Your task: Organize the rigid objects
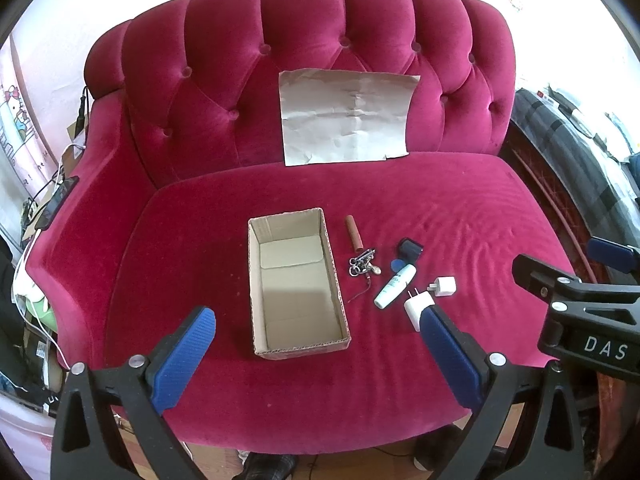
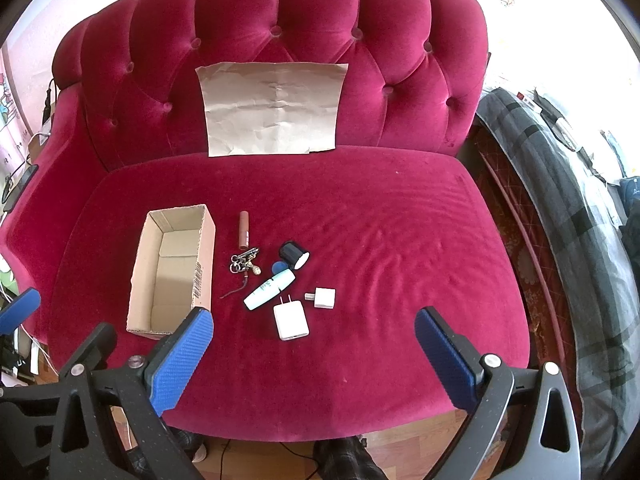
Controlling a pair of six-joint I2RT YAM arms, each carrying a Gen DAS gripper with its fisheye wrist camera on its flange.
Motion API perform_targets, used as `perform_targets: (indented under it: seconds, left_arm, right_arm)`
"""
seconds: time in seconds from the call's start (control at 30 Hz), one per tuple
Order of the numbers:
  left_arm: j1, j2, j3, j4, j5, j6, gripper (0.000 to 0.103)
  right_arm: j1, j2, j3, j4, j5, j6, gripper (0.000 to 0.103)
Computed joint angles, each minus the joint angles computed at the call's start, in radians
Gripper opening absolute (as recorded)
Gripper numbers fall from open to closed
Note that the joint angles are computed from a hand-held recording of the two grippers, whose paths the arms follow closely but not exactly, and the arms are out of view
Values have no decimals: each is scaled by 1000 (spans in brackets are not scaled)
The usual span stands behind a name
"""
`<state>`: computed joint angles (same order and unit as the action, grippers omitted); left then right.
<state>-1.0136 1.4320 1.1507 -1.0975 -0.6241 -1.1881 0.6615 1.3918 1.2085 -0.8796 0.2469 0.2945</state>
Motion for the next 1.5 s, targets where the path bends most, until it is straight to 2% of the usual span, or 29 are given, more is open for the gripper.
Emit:
perform_targets:
  seconds: [0.8, 1.5]
  left_arm:
    - [17, -6, -1, 8, 1, 14, 103]
    - [62, -9, -40, 79, 17, 68, 103]
  right_arm:
    - [-8, 13, -12, 39, 10, -22, 103]
    - [-16, 54, -9, 75, 25, -31, 103]
